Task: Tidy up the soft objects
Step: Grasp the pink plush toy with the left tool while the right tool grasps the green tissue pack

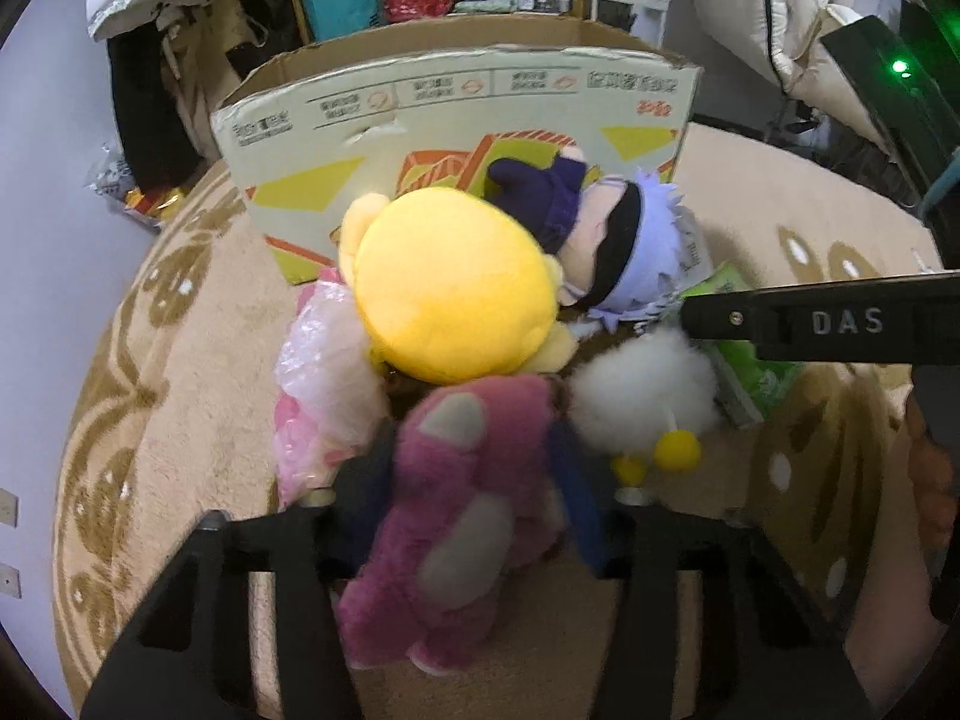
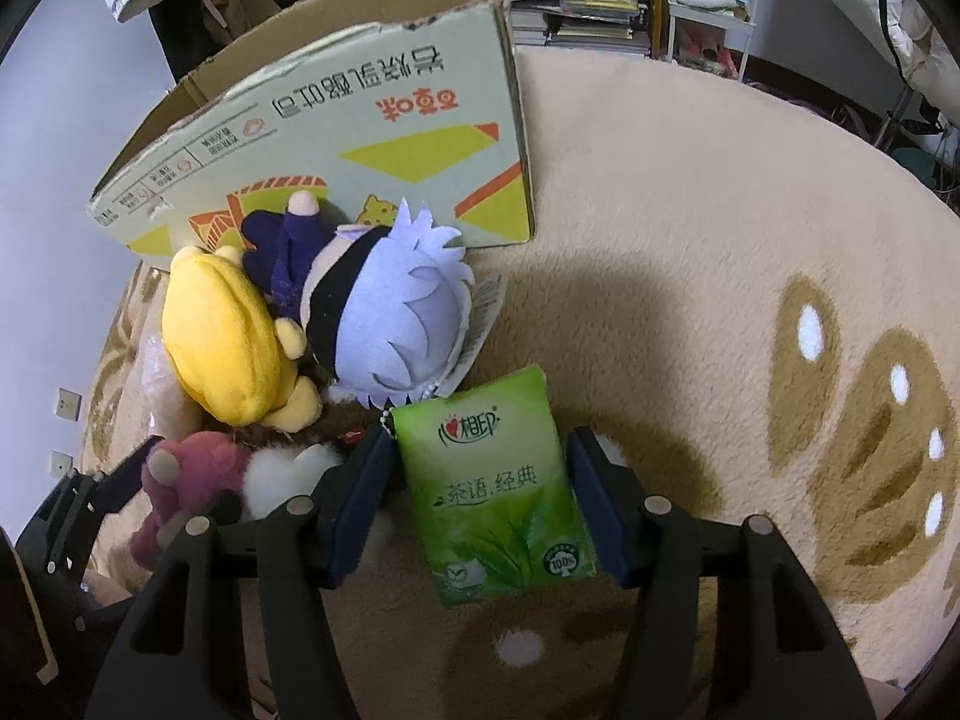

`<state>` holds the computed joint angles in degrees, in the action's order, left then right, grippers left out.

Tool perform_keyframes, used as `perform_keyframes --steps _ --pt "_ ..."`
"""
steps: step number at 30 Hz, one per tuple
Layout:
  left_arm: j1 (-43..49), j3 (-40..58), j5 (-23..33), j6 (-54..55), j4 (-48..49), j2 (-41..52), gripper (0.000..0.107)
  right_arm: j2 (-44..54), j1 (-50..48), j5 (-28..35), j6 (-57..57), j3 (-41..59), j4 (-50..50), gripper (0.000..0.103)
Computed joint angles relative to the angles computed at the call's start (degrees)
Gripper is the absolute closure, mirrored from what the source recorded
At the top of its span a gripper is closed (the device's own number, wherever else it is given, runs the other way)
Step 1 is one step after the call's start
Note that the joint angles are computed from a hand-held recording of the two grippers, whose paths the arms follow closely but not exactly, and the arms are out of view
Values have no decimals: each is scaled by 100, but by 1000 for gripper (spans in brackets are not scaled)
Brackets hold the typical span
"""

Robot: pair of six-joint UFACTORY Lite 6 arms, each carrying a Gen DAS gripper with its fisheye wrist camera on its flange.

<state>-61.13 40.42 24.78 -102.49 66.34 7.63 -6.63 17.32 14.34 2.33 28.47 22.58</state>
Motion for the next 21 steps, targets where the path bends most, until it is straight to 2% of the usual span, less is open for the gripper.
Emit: perform_keyframes --steps 5,6,7,8,10,16,19,20,21 --pt "-32 -144 70 -182 106 -194 64 -153 -29 97 174 26 -240 46" --pt "-39 -187 97 -239 121 -262 65 -182 -48 107 122 10 -236 51" --pt "-36 -241 98 -289 151 -330 66 -260 -13 101 310 -4 -431 60" --pt "-45 -281 116 -346 175 -378 66 -265 54 9 507 -34 -583 75" --pt "-44 -346 138 -354 144 -472 68 -420 51 35 638 -77 -692 78" --pt "-107 -332 275 -239 -40 -505 68 -354 -402 191 -659 -125 554 79" --pt "-119 -350 315 -244 -64 -555 68 -355 -518 199 -1039 -163 874 78" --pt "-127 -351 324 -242 -75 -573 68 -345 -525 186 -1096 -169 919 76" --pt "-130 -364 330 -231 -92 -604 68 -317 -546 195 -1315 -162 1120 69"
